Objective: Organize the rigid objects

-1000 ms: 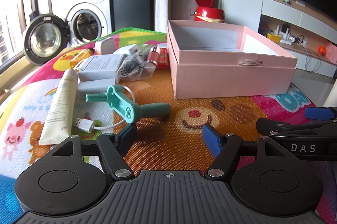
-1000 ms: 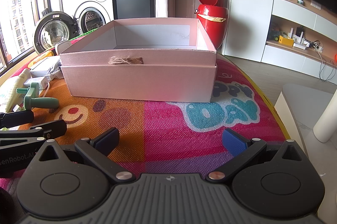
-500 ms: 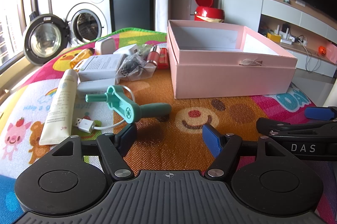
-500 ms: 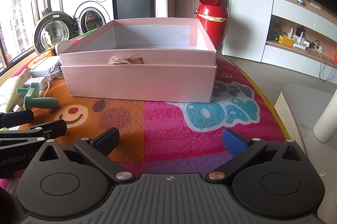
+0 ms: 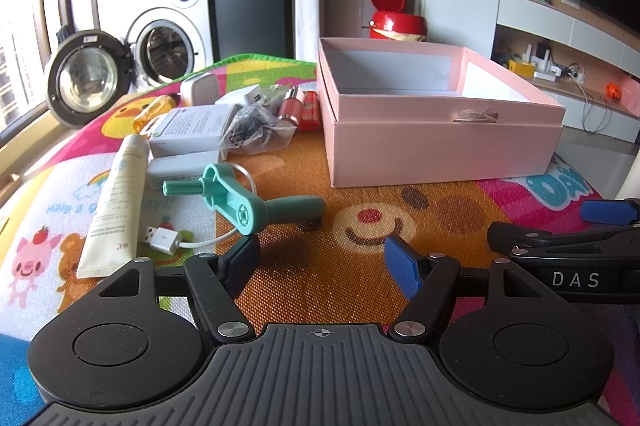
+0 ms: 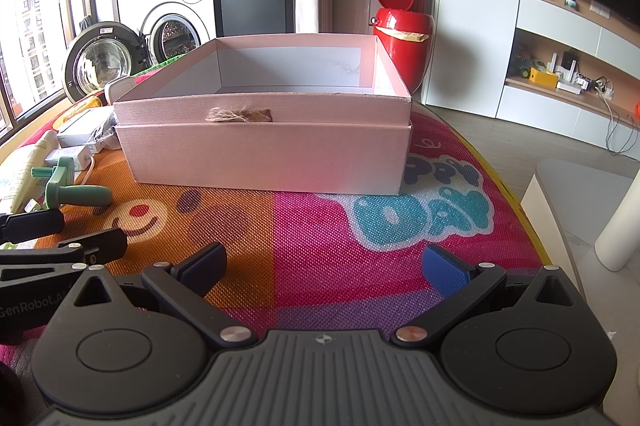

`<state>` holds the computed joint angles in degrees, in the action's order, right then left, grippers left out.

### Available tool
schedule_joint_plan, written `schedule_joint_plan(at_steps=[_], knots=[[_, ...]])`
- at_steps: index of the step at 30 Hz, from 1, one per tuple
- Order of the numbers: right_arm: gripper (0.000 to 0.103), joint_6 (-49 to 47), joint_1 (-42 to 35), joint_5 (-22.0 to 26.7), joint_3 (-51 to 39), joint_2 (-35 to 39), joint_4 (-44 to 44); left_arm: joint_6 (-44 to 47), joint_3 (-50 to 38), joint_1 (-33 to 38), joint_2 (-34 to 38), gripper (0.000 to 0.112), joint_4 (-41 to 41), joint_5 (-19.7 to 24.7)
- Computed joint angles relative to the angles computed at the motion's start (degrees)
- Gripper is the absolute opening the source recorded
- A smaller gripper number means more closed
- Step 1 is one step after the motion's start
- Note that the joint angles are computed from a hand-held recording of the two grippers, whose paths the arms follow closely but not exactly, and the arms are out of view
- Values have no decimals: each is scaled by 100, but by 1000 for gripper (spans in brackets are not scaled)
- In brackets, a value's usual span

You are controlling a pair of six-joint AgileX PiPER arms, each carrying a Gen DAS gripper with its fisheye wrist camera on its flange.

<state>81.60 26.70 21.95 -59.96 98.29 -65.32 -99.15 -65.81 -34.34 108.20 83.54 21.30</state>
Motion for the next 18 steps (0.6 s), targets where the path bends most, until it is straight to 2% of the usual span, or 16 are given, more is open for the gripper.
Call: schedule_joint_plan(at_steps=[18], knots=[[103, 47, -17, -28, 35, -17, -47, 36, -10, -65, 4, 75, -33, 88]])
